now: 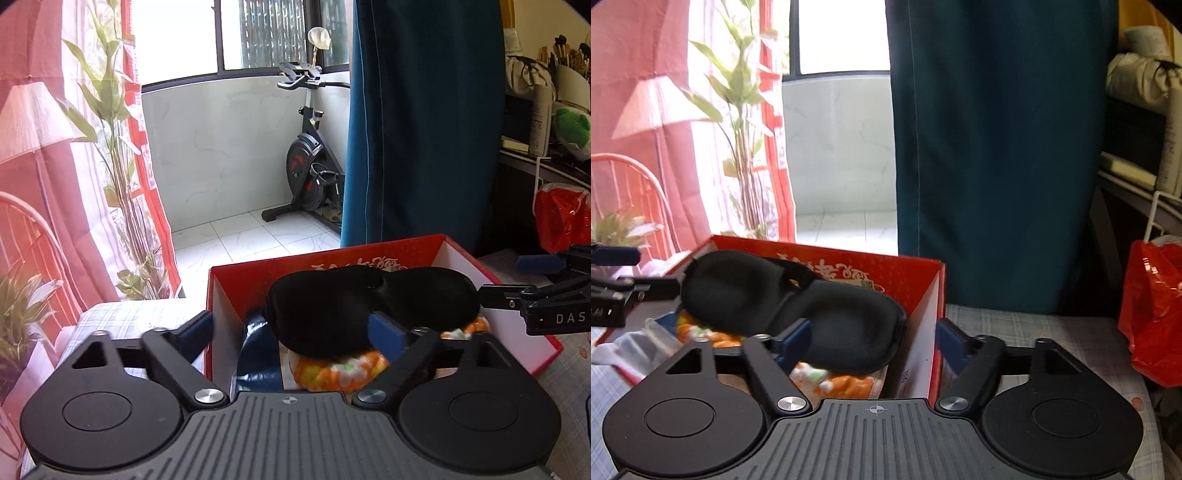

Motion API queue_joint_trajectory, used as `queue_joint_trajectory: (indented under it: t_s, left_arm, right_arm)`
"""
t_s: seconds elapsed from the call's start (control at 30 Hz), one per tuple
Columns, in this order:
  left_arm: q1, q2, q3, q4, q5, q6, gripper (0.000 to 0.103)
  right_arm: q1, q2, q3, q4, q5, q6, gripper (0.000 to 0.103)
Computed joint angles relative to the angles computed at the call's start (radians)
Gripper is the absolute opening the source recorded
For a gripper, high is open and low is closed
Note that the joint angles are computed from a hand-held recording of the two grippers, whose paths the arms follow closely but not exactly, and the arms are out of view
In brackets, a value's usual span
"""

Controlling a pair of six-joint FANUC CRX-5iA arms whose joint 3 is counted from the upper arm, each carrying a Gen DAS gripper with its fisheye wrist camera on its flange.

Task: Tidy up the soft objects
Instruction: 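Lower the eye mask into the box and open both tools, then move both tools to the clear bag of green cable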

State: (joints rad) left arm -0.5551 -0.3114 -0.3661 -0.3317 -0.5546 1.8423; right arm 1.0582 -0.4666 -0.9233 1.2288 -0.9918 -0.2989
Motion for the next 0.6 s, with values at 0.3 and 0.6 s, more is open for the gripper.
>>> queue_joint_trajectory:
  t_s: [0.3,0.6]
  left_arm:
    - [-0.097,-0.135,-0.050,-0.091,-0.104,0.135,0.103]
    - [-0.154,-0.202,-0.133,-0.075,-0.151,0.170,0.103]
  right_arm:
    - [0.213,-0.110,-0.096,0.074,-0.196,-0.146,0.103]
    - [0.506,-0.101,-0.128,-0.034,-0.433,-0.200,0.103]
